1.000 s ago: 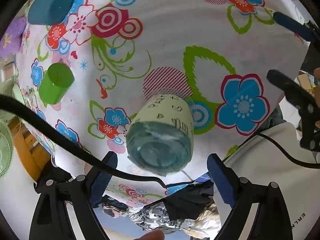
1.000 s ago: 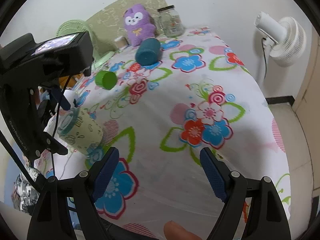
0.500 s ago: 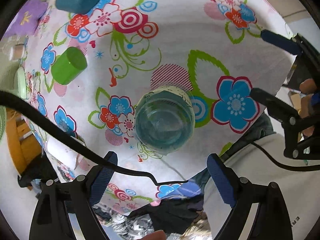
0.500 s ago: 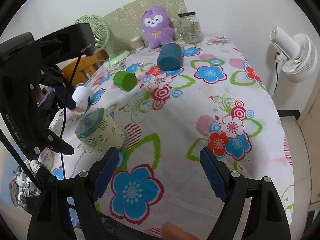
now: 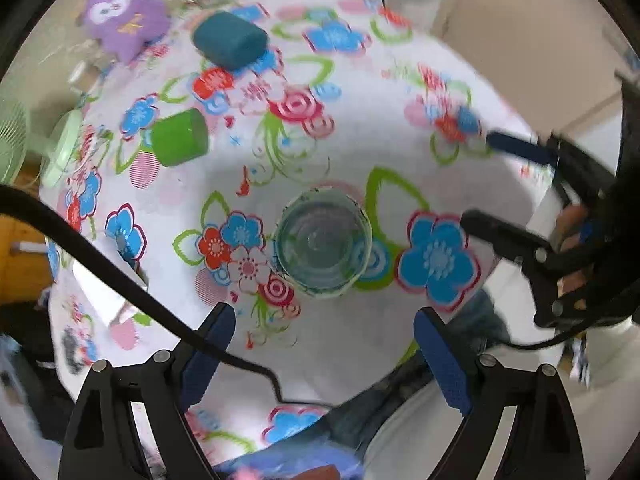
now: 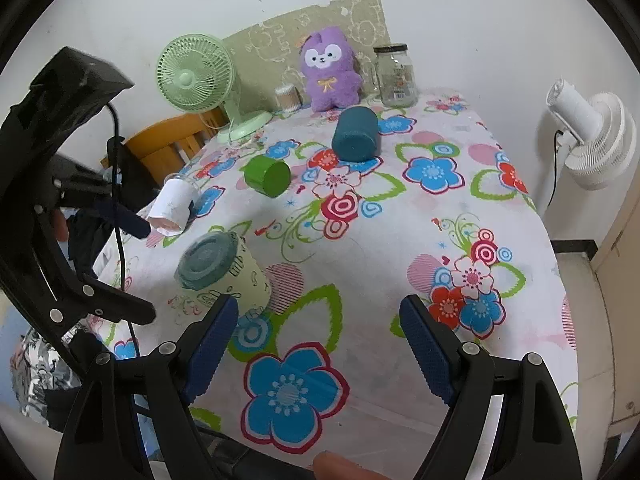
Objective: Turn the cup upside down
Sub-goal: 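Lower the inverted cup onto the tablecloth with the left gripper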
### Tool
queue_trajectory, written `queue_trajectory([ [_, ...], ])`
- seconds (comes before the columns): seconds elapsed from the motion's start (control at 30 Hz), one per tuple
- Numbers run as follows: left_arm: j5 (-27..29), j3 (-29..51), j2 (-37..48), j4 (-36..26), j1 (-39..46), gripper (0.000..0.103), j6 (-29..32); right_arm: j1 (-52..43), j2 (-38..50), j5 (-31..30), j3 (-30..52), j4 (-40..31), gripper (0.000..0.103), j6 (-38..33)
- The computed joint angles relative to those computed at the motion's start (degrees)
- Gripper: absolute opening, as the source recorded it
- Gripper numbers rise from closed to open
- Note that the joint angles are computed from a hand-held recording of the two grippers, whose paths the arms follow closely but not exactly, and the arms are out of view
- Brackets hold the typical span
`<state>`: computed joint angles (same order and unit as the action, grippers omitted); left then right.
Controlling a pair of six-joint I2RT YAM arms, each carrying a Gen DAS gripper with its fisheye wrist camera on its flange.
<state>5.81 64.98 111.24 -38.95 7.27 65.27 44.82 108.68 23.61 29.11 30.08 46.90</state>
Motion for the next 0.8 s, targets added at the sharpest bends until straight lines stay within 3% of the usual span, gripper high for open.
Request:
queue_trajectory([
  [0.37, 23.7, -7.6, -6.4, 10.5, 13.5, 0.092, -5.1, 3.4, 0.0, 4.5, 7.2, -8.9, 0.085, -0.8],
  [0.53, 30.9, -9.1, -8.7, 12.9, 18.6, 0.092, -8.6, 5.0, 0.2, 6.3, 10.6, -13.0, 0.085, -1.1],
  [0.73, 33.7, -13.3, -10.8, 21.0, 22.4, 0.094, -13.6, 6.2, 0.6, 7.8, 13.0, -16.3, 0.085, 0.2],
  [0.8, 34.4, -16.2, -11.7, 26.6, 23.6, 0.094, -16.9, 6.7, 1.0, 9.1, 14.0, -18.0, 0.085, 1.0],
])
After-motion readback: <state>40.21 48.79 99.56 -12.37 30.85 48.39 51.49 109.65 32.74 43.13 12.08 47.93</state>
